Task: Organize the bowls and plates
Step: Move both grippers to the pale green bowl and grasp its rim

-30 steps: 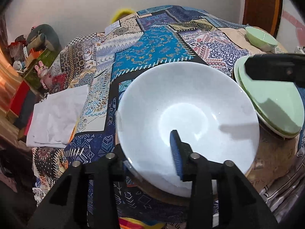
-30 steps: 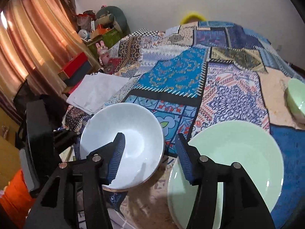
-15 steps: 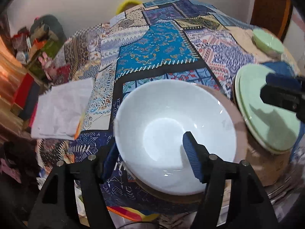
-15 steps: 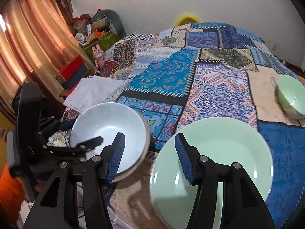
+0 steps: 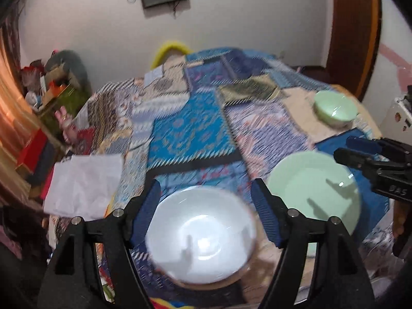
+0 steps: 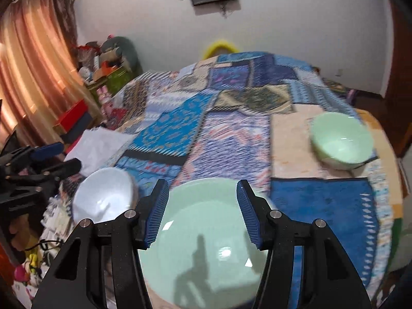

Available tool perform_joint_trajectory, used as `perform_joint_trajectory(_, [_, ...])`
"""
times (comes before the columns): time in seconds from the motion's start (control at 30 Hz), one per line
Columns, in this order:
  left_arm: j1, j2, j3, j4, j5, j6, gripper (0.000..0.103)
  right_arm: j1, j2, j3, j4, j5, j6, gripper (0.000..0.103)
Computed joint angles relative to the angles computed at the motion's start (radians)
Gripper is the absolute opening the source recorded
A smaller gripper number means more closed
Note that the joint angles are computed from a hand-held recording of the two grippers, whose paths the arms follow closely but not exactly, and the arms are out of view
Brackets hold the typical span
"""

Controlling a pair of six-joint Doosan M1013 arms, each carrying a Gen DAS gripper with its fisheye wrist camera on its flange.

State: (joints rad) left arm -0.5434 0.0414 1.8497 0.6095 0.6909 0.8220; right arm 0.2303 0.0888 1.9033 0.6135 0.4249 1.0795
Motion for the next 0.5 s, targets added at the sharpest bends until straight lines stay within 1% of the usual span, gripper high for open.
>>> perform_joint_trajectory(0.07, [-0.011,0.009,-0.018,-0.005,-0.010,-0.002,0.073,-0.019,-0.011,0.009,-0.029,-0.018,0.023,0.053])
perform_joint_trajectory(0.13, [-0.022,0.023,-0.040,-0.010,-0.020,-0.006,0.077,-0.042,-0.020,0.015,-0.069,-0.035,0.056,0.053])
perform_joint_trajectory(0.27, [-0.037,0.063,-0.085,-0.027,-0.041,0.001,0.080,-0.084,-0.020,0.014,-0.163,-0.049,0.143,0.053])
perform_joint_trajectory(0.4, [-0.047,0.119,-0.146,-0.082,-0.043,0.053,0.080,-0.130,-0.007,0.003,-0.206,-0.040,0.195,0.053])
perform_joint_trajectory(0.5, [-0.052,0.162,-0.192,-0.134,-0.050,0.105,0.082,-0.158,0.008,-0.012,-0.282,-0.041,0.267,0.053])
